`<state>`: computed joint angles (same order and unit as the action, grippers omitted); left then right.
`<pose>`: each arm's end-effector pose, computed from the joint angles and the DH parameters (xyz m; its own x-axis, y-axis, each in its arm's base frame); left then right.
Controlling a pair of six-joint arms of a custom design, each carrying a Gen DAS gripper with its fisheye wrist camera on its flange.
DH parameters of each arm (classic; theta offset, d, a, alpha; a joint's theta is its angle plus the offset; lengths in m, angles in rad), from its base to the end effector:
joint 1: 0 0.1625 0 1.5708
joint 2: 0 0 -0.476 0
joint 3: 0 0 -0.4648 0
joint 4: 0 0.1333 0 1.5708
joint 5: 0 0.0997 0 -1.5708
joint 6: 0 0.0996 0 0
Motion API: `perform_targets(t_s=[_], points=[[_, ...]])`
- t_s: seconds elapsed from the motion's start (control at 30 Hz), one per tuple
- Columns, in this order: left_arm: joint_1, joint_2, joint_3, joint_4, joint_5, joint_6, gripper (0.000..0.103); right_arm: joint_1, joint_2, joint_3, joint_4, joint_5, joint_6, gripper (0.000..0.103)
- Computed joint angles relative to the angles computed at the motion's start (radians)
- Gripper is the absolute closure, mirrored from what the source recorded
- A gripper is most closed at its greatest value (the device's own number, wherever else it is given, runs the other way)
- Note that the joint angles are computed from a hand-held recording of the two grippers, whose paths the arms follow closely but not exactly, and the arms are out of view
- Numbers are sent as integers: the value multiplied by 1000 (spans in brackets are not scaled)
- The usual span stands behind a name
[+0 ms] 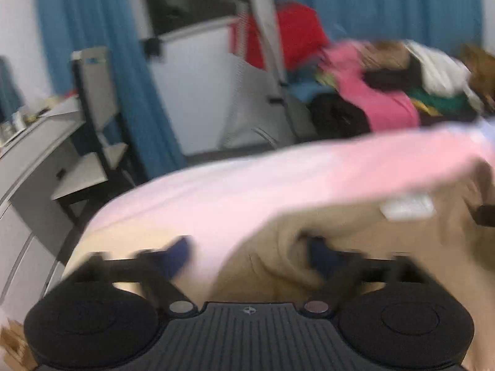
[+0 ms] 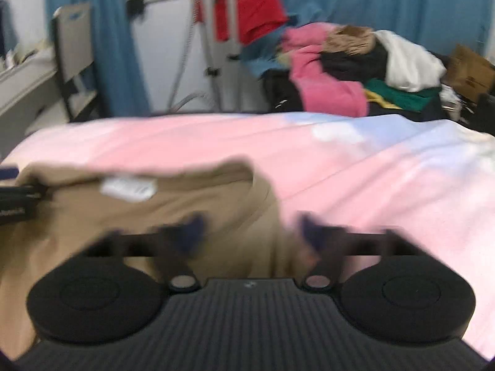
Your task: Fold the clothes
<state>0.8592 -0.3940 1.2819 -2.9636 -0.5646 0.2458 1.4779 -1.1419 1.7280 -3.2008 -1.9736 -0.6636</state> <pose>-0.3877 -0.7826 -0.0138 -0.5128 0.2000 -0.8349 0.7179 0.6332 -0.2893 0.0276 -0.7202 0.3784 -0.7256 0.0246 0.6877 -0.5081 0.6548 -0.5595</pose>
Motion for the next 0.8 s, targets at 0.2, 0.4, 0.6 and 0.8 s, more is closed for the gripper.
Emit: perform_targets(t_s=[0.2,0.4,0.6,0.8], points=[[-91,-183,233,70,-17,-147,2,65,-150,163,-39,31,8,20],[-246,-390,559,-77,35,-361,2,114,-376,407,-127,93,11,20],[-445,-589,807,54,125,-714,2,130,-653,639,-144,175,52,20],[-576,-768,960,399,140,-1184,2,51,-881,785,-93,288,62,20]])
